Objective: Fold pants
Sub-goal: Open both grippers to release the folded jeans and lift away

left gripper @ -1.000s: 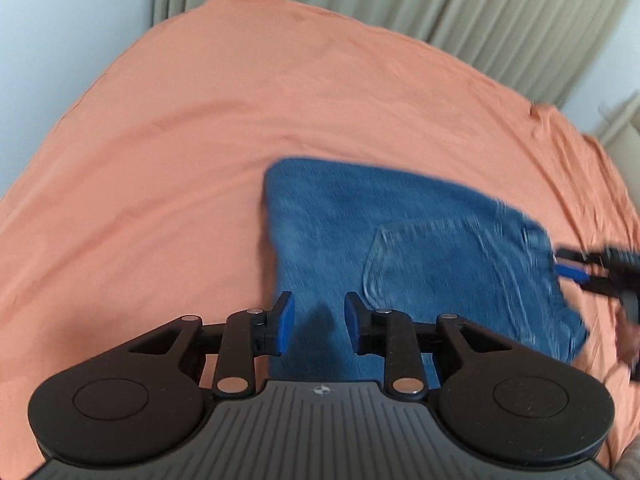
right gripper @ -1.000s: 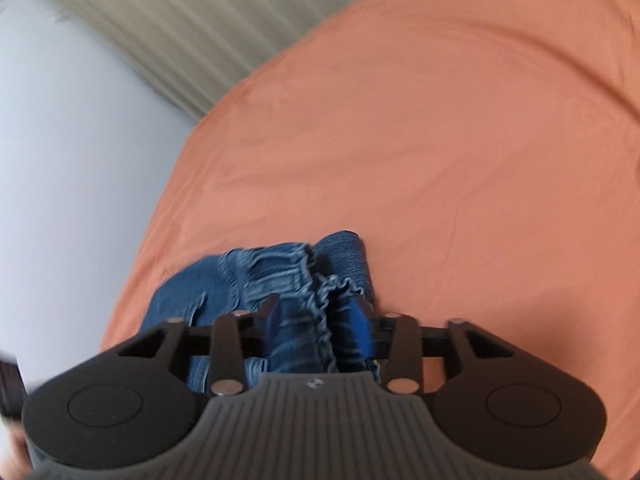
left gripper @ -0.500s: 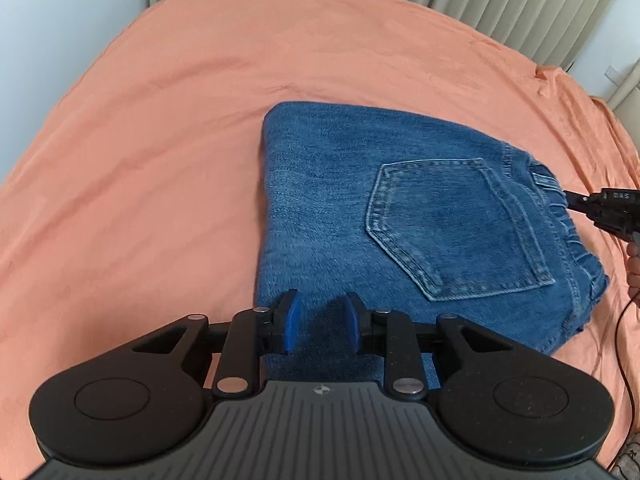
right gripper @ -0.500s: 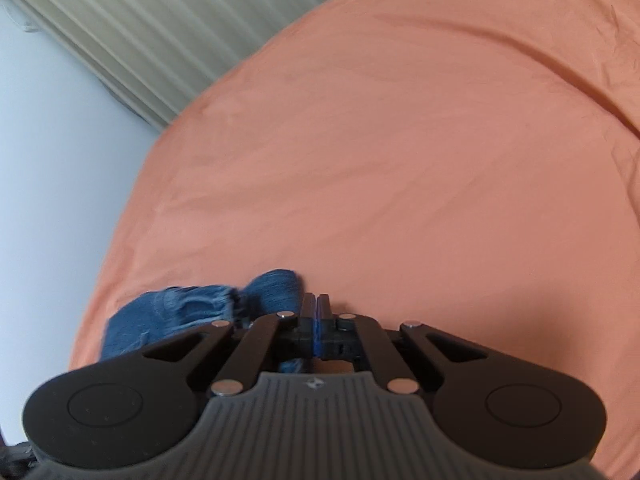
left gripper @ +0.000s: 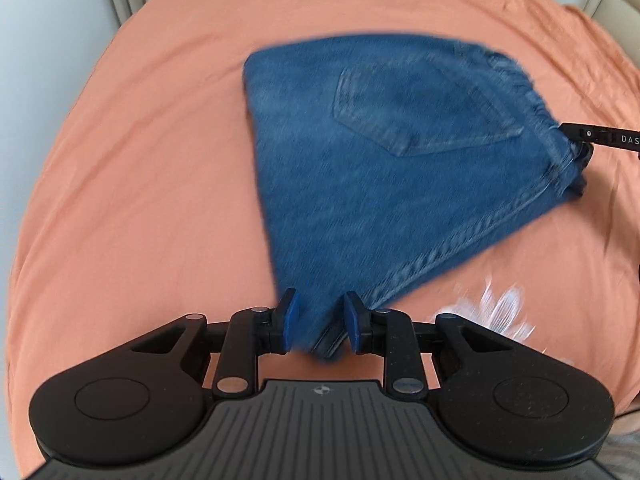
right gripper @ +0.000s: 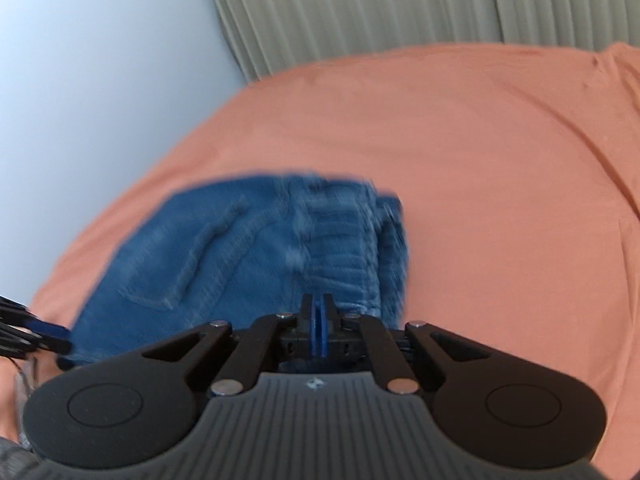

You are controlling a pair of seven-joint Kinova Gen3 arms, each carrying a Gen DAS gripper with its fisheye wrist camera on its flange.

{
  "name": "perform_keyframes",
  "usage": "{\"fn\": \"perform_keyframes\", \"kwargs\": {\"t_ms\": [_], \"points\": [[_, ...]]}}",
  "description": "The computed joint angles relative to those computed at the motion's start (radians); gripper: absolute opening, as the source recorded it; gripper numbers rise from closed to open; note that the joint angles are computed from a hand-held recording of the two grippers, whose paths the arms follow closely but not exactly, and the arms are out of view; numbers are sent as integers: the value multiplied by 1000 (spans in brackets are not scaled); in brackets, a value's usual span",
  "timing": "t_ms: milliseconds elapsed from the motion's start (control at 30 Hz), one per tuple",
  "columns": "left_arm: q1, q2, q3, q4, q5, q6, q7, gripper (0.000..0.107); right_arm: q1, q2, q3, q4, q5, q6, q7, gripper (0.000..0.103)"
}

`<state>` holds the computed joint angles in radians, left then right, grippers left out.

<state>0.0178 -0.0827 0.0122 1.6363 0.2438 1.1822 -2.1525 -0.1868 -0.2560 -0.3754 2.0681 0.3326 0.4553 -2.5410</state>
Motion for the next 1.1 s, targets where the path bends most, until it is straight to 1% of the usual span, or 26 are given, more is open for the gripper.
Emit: {"fn": "perform_keyframes", "kwargs": {"t_ms": [33,67,100,133,200,233,267,300,367,400,467,500,533,600,633,667,733,767,800,833,900,967,1000,1033,1067,1100], "points": [[8,12,-18,2,4,13,4,31,15,10,-21,11,10,-1,-21,0],[4,21,-33,15,23,14,-4,33,44,26,-60,18,36,-3,-57,0],[-10,27,-29,33,35,2,0,36,76,38,-106,23,77,2,-92,0],[-27,30,-24,48,48,-12,3,37,106,60,-153,12,118,21,-111,0],[-33,26,-21,66,56,-35,20,37,144,118,-236,-50,199,96,-134,0],[-33,22,-18,66,52,-37,34,37,141,137,-259,-72,240,137,-156,0],[-31,15,-13,64,44,-36,45,37,125,161,-263,-98,270,174,-172,0],[-29,6,-10,62,36,-35,53,37,96,175,-249,-116,285,202,-177,0],[-23,-20,-7,52,26,-23,66,37,7,180,-183,-156,283,271,-154,0],[-20,-40,-8,51,28,-22,72,37,-25,168,-168,-169,293,304,-148,1],[-13,-87,-11,50,36,-28,81,37,-64,119,-168,-176,308,360,-143,6],[-10,-119,-11,57,48,-41,82,38,-94,82,-156,-176,303,385,-139,14],[5,-152,-30,68,76,-51,69,40,-106,62,-162,-183,309,405,-144,22],[26,-207,-43,66,115,-56,66,44,-137,18,-172,-193,332,442,-167,26],[32,-239,-30,69,113,-75,88,45,-160,-18,-172,-198,330,470,-170,31],[38,-273,-11,71,103,-97,119,46,-165,-35,-189,-215,335,497,-177,33],[45,-336,39,70,67,-136,189,49,-167,-68,-235,-254,348,566,-196,43],[52,-370,55,75,60,-162,215,50,-164,-87,-258,-271,350,591,-202,45],[58,-401,73,81,52,-193,241,52,-157,-104,-283,-292,348,617,-204,50],[59,-429,90,82,41,-217,269,55,-145,-123,-314,-312,345,644,-205,55],[38,-486,150,75,-2,-245,343,83,-112,-163,-376,-347,341,682,-211,59],[2,-545,218,62,-59,-257,414,91,-73,-202,-437,-390,332,724,-205,66],[-20,-564,252,49,-83,-254,450,92,-42,-219,-476,-414,329,747,-207,72],[-30,-582,273,31,-99,-236,484,94,-12,-240,-512,-433,323,768,-208,75],[-35,-595,290,15,-109,-216,517,99,17,-264,-543,-450,316,784,-206,76],[-30,-603,294,-2,-116,-191,541,101,50,-289,-575,-466,309,801,-202,79]]}}
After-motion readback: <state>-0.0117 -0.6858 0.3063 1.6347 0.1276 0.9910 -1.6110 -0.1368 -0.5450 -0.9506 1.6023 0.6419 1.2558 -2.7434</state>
